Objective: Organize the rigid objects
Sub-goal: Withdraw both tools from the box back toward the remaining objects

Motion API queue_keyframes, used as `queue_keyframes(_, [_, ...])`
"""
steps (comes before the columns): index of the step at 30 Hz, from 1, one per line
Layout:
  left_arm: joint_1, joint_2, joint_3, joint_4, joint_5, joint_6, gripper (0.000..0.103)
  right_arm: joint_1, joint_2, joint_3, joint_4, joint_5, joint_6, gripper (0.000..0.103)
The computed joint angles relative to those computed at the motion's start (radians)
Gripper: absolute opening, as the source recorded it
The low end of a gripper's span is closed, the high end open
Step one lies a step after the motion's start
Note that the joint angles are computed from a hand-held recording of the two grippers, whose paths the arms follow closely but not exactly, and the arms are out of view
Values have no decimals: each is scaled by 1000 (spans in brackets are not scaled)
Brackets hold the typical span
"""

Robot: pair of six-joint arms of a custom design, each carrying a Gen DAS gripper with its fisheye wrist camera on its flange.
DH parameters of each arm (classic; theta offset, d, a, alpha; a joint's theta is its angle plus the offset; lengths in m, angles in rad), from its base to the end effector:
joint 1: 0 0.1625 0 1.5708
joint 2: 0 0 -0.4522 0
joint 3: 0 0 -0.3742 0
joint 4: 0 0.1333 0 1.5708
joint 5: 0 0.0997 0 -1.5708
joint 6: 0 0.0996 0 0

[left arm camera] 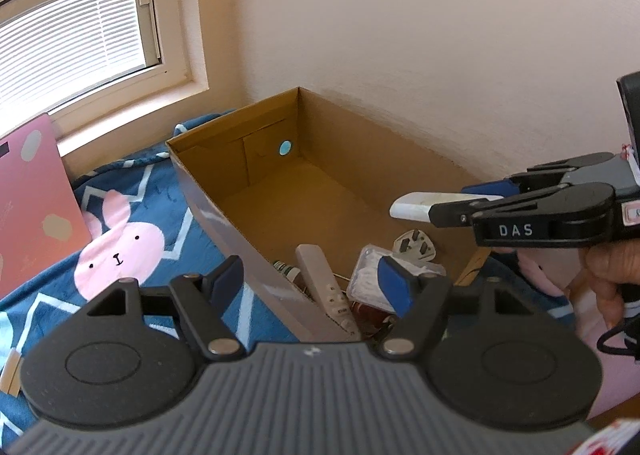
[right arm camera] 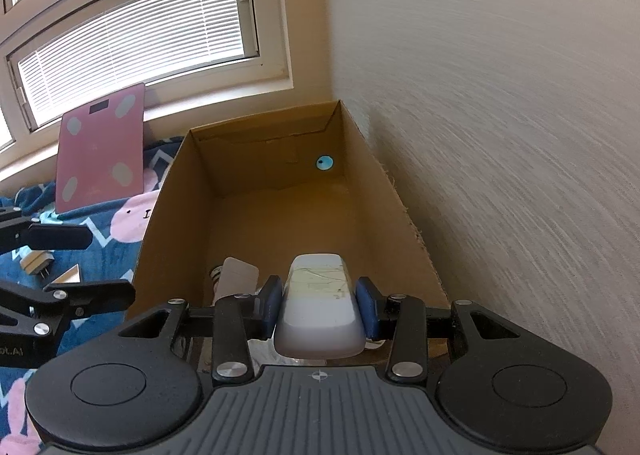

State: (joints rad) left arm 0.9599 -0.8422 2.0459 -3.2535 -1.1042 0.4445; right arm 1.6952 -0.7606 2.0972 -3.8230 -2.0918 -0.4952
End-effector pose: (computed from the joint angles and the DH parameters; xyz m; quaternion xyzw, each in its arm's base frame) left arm -0.1781 -0.5649 0.1176 0.4285 0.8442 -0.2487 0.2046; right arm 0.1505 -0.5291 0.1367 0.1558 -0.8602 0.3772 0.3058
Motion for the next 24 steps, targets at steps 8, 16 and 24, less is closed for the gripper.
queue_keyframes(8, [7, -9, 12, -8, 2, -10, 70, 1, 24, -19, -48, -1, -9, 70])
queue_keyframes(16, [26, -34, 33, -16, 9, -13, 70, 22, 53, -12, -110, -31, -83, 72])
queue_keyframes(24, [34, -74, 66, -33, 19, -17, 70, 48, 71, -9, -124, -57, -97, 72])
